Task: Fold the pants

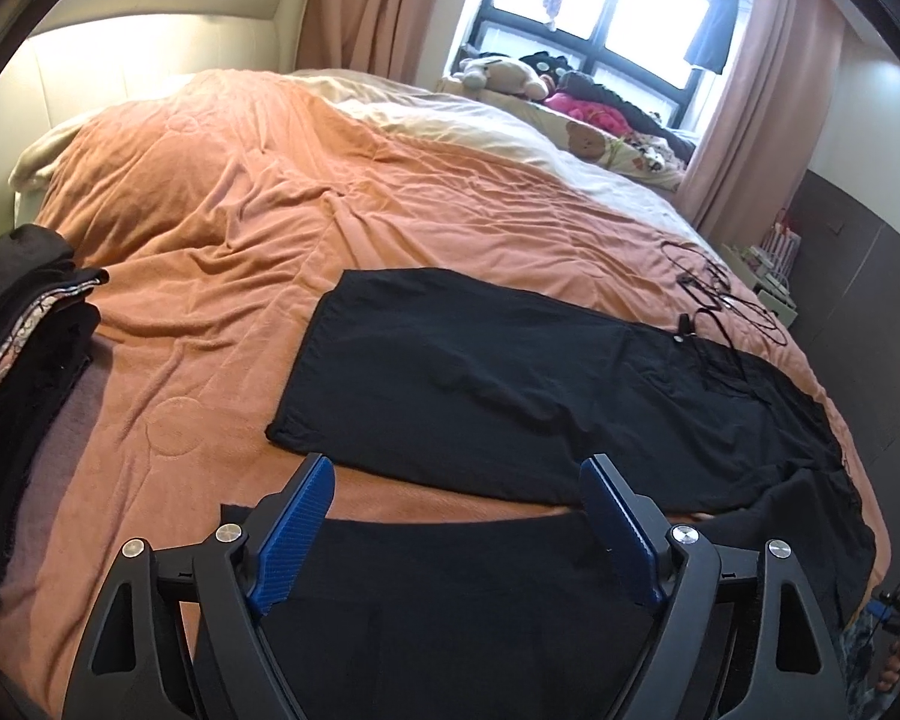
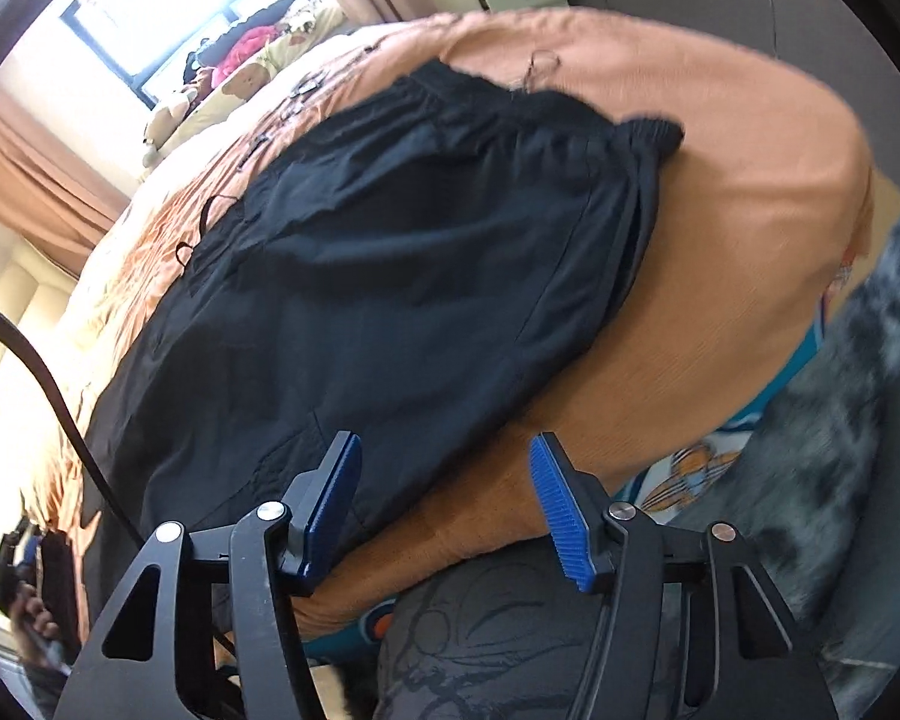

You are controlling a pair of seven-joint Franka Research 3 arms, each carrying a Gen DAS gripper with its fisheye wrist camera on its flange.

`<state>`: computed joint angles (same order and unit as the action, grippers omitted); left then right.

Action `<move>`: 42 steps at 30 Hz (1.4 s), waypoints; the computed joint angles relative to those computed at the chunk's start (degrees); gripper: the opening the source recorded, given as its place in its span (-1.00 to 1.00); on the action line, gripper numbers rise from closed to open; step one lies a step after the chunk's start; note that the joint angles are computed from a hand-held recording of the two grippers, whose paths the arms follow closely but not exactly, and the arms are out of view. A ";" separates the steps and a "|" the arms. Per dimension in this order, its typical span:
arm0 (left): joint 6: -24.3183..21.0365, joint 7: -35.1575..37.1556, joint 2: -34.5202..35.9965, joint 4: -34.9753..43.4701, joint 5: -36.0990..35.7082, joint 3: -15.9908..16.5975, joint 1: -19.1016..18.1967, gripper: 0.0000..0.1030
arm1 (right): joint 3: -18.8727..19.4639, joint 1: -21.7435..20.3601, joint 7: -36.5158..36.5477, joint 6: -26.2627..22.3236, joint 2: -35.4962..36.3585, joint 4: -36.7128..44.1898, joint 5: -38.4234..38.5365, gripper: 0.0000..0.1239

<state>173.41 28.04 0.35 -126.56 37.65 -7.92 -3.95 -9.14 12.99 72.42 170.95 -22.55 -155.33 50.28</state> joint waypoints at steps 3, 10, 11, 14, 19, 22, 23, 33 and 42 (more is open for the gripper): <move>-0.24 7.67 2.61 1.86 -8.15 0.17 0.78 0.65 | -4.09 3.30 -4.74 -2.56 2.23 2.36 6.44 -0.20; -2.68 21.63 9.57 9.58 -22.62 -0.44 3.45 0.62 | -3.79 1.92 -13.03 -6.19 5.34 6.09 15.19 -0.95; -3.09 22.54 11.18 11.58 -23.49 -0.21 3.74 0.62 | -3.38 1.39 -13.87 -6.22 5.53 6.00 16.12 -1.00; -5.04 25.75 15.50 17.02 -26.17 -0.47 4.86 0.61 | -0.75 -0.91 -13.71 -5.23 5.05 4.92 16.01 -1.00; -9.21 32.14 23.44 27.20 -31.39 -2.59 7.68 0.60 | 3.41 -4.14 -6.54 -3.22 3.26 2.70 10.59 -1.00; -12.05 35.15 28.16 33.61 -33.90 -3.46 8.78 0.60 | 4.92 -5.16 -0.69 -2.84 1.96 1.57 4.40 -1.00; -13.72 35.59 30.13 36.50 -34.44 -3.32 8.82 0.60 | 5.29 -5.33 0.97 -2.72 1.86 1.46 2.46 -1.00; -32.55 40.00 49.82 66.99 -41.62 -5.19 10.27 0.60 | 1.52 -2.23 3.60 -3.45 3.06 2.56 -2.33 -1.00; -25.77 52.54 50.65 65.74 -58.00 -15.55 16.35 0.41 | 2.68 -3.72 4.18 -4.25 4.17 3.66 -5.02 -1.00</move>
<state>147.64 80.58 51.00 -60.82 -20.35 -23.47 12.40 -6.46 9.27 76.60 166.70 -18.38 -151.67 45.26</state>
